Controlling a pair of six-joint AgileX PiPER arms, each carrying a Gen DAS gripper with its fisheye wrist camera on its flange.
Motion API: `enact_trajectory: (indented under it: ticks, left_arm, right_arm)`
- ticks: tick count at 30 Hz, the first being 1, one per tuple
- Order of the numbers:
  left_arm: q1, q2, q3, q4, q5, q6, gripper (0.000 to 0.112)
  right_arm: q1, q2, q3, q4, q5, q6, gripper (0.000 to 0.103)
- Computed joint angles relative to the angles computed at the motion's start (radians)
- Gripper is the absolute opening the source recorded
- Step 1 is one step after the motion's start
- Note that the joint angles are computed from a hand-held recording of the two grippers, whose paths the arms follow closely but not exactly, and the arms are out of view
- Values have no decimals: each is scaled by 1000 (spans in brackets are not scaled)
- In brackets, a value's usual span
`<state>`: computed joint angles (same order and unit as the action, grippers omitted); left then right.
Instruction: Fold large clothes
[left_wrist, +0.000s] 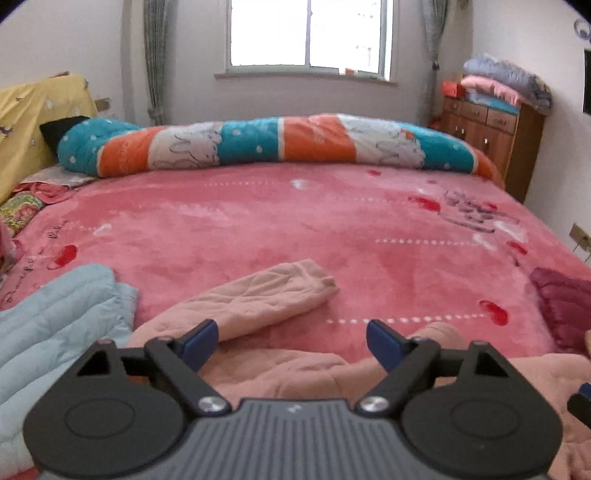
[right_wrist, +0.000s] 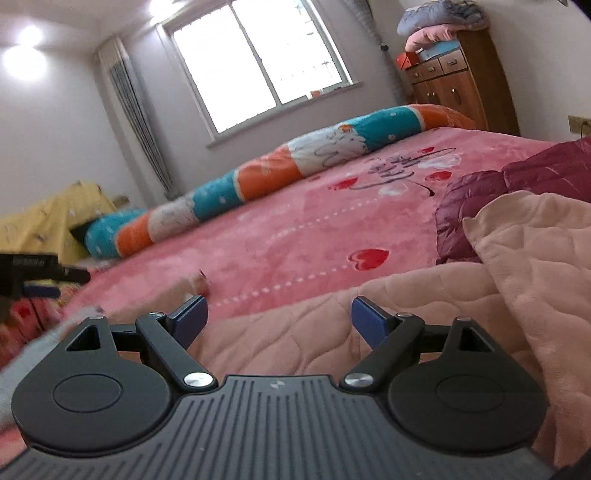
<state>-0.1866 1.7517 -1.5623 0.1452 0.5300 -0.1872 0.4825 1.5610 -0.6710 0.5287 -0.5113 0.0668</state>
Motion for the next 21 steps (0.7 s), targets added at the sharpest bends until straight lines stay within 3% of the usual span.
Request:
enact_trajectory:
  ticks: [5, 11, 18, 21]
  left_arm:
    - [16, 118, -117, -84, 37, 132, 83]
    - [2, 248, -236, 111, 59, 32, 82]
    - [-32, 378, -349, 349, 181, 69, 83]
    - [-31, 410, -377, 387, 203, 61, 83]
  right_arm:
    - [18, -54, 1, 68, 114, -81, 103]
    - [60, -158, 7, 340, 206, -344, 103]
    - [31, -149, 11, 245, 239, -271, 103]
    - [45, -89, 2, 202, 198, -253, 103]
